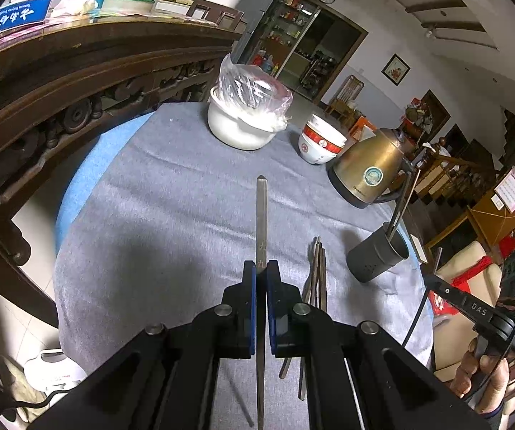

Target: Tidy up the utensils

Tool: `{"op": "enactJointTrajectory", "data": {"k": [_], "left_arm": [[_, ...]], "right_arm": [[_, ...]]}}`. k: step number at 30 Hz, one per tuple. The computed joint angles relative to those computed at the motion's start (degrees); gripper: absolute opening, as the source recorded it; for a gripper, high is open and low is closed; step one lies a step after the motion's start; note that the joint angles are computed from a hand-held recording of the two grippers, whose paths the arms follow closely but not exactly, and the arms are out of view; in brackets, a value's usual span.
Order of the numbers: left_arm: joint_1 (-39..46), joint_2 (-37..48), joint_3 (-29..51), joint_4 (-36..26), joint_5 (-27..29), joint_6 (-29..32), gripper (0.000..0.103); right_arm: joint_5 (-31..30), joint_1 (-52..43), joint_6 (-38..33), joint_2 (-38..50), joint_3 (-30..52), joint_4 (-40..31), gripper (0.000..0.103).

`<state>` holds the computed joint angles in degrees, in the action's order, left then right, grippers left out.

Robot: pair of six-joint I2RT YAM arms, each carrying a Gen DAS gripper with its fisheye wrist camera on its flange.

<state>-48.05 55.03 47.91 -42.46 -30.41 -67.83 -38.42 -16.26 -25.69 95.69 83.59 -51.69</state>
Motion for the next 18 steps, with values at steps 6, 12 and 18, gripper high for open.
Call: {"op": "enactJointTrajectory", "data": {"k": [6,12,18], "left_arm": [[-0.4,0.3,0.2,-0.1,-0.6,-0.2,0.005],[-0.7,0.5,0.7,-0.5,-1.2,0.0,0.005],[-0.5,0.2,0.8,-0.7,-1.5,0.3,0.005]], "right_arm": [[-0.5,-0.5,-0.3,-0.5,0.0,0.1,0.007],[-0.7,-0.7,-0.5,-0.6,0.1,-0.1,0.007],[-0.7,-0.3,-0.5,-0.8,0.2,-0.2,0.007]]}}
